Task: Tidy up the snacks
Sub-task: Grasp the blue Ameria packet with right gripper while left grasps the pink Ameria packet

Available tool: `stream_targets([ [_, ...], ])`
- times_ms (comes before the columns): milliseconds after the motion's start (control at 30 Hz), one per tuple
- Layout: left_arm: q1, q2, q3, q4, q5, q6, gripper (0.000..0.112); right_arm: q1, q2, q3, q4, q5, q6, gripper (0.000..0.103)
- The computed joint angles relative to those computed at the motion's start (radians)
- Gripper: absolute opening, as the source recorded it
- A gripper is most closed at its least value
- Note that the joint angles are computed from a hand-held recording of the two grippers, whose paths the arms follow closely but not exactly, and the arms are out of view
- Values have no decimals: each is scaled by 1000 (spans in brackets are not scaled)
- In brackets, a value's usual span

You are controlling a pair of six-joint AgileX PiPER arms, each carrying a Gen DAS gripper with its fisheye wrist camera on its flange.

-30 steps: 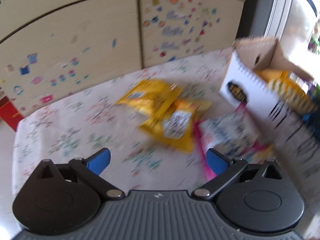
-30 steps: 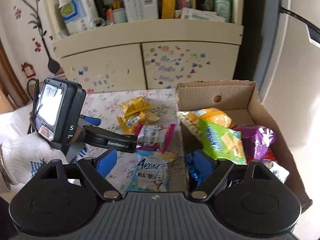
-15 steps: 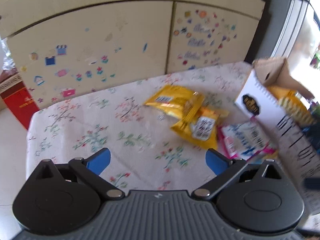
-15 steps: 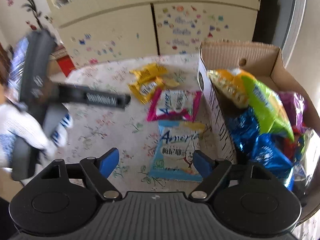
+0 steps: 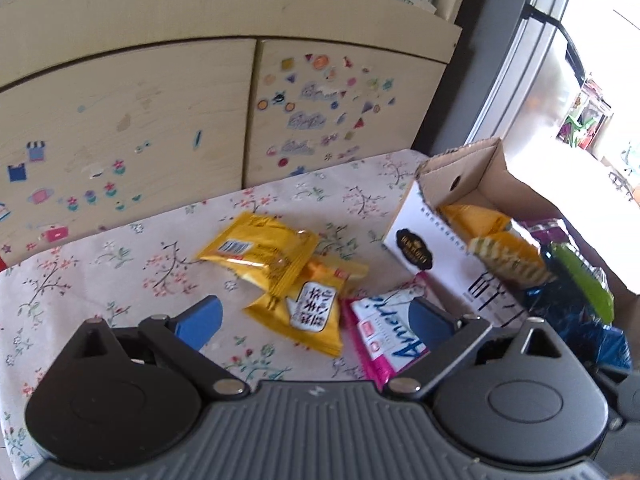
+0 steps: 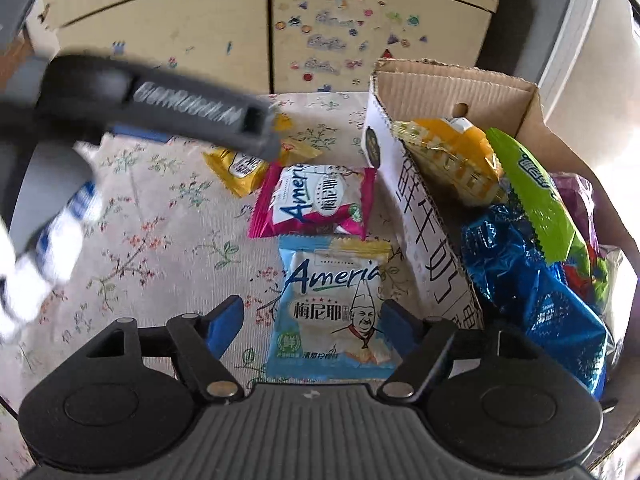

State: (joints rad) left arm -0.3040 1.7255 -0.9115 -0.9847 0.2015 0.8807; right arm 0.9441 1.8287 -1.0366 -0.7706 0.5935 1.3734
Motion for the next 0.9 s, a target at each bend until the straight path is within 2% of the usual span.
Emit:
stream_targets([
  [33, -5, 5, -5, 10, -6, -17, 99, 2, -1, 6, -2, -17, -12, 69],
  [100, -18, 13, -10, 66, -30, -87, 99, 7, -7, 18, -4, -51, -14, 69],
  [200, -42, 37, -29, 251, -58, -285, 99, 28, -7, 19, -5, -67, -45, 69],
  [400, -86, 84, -73, 393, -74, -397, 99, 41, -28, 33, 37, -114, -62, 69],
  [467, -98, 101, -88, 388, -70, -386, 99, 44, -36, 37, 52, -118, -74, 69],
  [567, -108, 130, -112, 243, -45, -238, 99, 39, -49, 48, 63, -123, -67, 69],
  [600, -112, 141, -121, 241, -40, -234, 99, 41, -51, 49, 53, -116, -53, 70],
  [733, -131, 176, -145, 242, -26, -250, 99, 46, -58, 62, -3, -68, 31, 71],
  [833, -151, 184, -143, 350, -52, -341, 98, 33, -55, 66, 11, -53, 33, 73],
  [900, -153, 181, -139, 365, -56, -355, 97, 20, -51, 70, 14, -54, 28, 73],
])
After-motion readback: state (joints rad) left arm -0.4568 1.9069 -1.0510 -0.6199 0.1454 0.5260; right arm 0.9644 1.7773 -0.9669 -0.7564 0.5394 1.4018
